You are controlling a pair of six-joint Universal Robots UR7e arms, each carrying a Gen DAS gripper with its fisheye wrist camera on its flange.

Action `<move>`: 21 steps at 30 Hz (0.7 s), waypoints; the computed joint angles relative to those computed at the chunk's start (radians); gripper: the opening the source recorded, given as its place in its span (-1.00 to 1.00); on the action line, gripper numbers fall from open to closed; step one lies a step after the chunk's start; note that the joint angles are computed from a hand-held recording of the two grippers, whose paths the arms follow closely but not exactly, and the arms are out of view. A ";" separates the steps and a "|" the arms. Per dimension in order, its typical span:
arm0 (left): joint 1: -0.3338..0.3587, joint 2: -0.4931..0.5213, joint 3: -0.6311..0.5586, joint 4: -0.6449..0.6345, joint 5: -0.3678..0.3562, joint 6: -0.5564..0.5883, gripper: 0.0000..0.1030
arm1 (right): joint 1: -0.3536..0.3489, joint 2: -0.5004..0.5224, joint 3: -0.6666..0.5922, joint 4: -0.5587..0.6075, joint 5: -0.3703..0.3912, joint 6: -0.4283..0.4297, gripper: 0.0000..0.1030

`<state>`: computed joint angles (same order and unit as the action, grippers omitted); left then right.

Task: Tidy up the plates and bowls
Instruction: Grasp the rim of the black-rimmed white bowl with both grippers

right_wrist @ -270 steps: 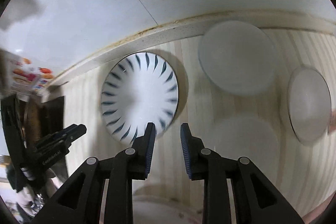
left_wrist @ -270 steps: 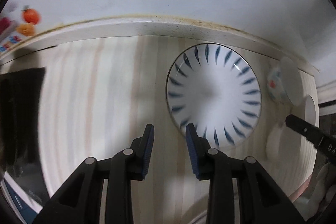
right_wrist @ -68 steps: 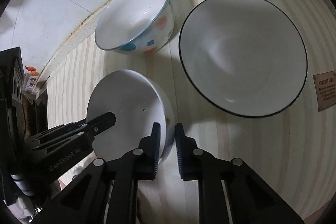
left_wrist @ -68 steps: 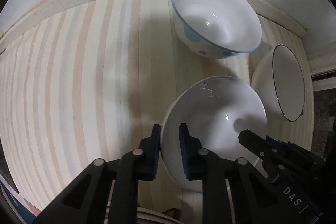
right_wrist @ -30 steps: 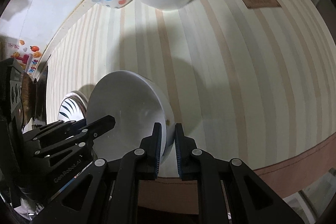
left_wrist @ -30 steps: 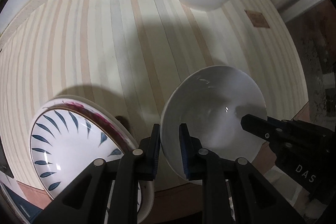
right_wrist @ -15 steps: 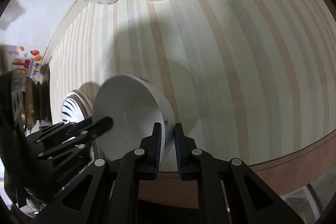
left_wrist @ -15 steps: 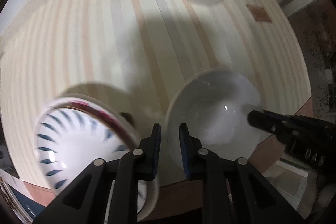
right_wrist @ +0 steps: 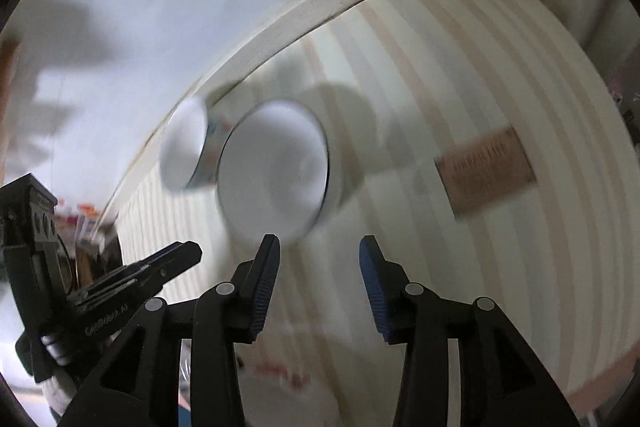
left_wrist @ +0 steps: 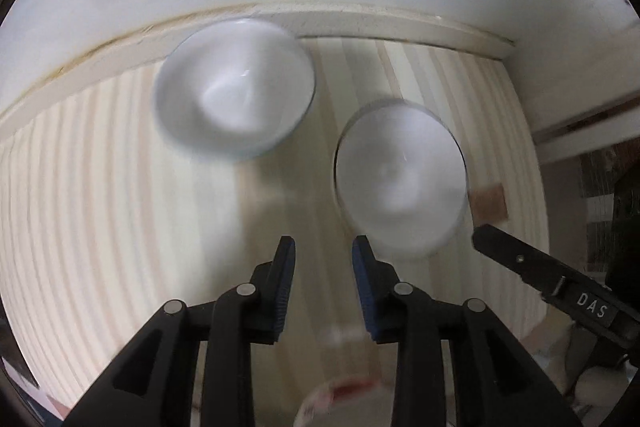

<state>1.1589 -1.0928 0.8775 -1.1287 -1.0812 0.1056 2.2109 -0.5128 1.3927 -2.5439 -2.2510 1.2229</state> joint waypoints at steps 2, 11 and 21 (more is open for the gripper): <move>0.002 0.036 -0.009 0.002 0.004 -0.001 -0.47 | -0.033 0.001 0.002 -0.012 0.011 -0.010 -0.13; 0.012 0.075 0.021 -0.030 0.012 -0.007 -0.75 | -0.100 0.049 -0.052 -0.007 0.052 -0.068 -0.74; -0.012 0.021 0.093 -0.093 0.032 0.023 -0.75 | -0.081 0.074 -0.120 0.082 0.031 -0.082 -0.76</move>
